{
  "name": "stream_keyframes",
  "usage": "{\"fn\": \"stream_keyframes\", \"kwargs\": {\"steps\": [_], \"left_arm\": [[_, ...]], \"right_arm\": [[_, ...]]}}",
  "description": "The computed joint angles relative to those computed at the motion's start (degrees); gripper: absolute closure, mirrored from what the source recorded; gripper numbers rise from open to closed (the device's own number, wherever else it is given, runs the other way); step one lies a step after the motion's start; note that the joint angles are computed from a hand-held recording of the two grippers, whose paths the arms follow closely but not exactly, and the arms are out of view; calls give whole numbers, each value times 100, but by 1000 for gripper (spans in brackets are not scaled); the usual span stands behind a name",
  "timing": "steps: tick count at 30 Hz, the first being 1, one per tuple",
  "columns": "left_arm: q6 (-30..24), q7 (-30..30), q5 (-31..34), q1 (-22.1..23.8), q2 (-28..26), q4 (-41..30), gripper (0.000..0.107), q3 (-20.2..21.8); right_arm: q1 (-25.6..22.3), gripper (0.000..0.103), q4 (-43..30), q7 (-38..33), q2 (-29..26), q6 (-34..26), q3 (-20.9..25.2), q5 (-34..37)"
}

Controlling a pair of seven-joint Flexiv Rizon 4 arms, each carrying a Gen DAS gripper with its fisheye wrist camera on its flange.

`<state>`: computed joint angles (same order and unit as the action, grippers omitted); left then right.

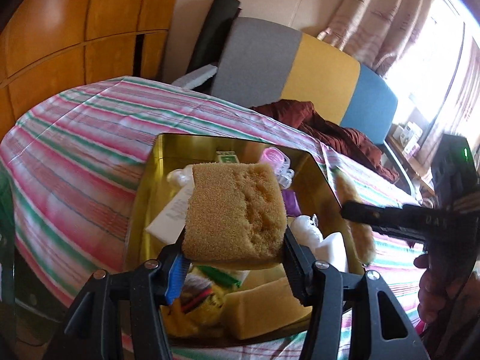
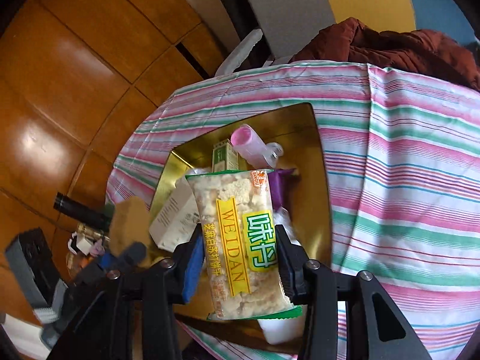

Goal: Organize objects
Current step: 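Carry the sponge and cracker pack to the gold tray and release both, then move both grippers back toward the last sponge and purple sachet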

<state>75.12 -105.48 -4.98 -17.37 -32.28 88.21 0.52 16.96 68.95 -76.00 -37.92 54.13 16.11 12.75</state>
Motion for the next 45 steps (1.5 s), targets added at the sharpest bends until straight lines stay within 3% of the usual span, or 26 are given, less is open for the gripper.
{"fn": "stream_keyframes", "kwargs": {"steps": [8, 9, 11, 12, 14, 21, 29, 39, 45], "left_arm": [[-629, -183, 446, -283, -361, -670, 47, 307], [-683, -215, 494, -296, -377, -697, 44, 326], [-710, -247, 555, -286, -373, -683, 33, 312], [-676, -271, 578, -279, -365, -656, 26, 303], [-634, -294, 620, -274, -341, -614, 25, 294], [-624, -664, 961, -442, -192, -527, 25, 527], [-608, -1143, 1547, -641, 52, -462, 25, 763], [-531, -1217, 1811, -644, 241, -344, 25, 623], [-468, -935, 1674, -590, 257, -312, 25, 391]], "right_arm": [[195, 56, -632, 213, -425, -163, -93, -177], [204, 56, -692, 216, -477, -128, -91, -172], [257, 42, -725, 255, -526, -86, -138, -236], [266, 41, -688, 269, -517, -56, -146, -253], [257, 41, -620, 249, -490, -49, -126, -273], [330, 40, 54, 288, -147, 359, -257, -527], [541, 25, 993, 634, 331, 1112, -592, -1267], [626, 18, 1931, 1247, 806, 1750, -872, -2118], [674, 13, 2495, 1759, 1113, 2030, -1155, -2675]]}}
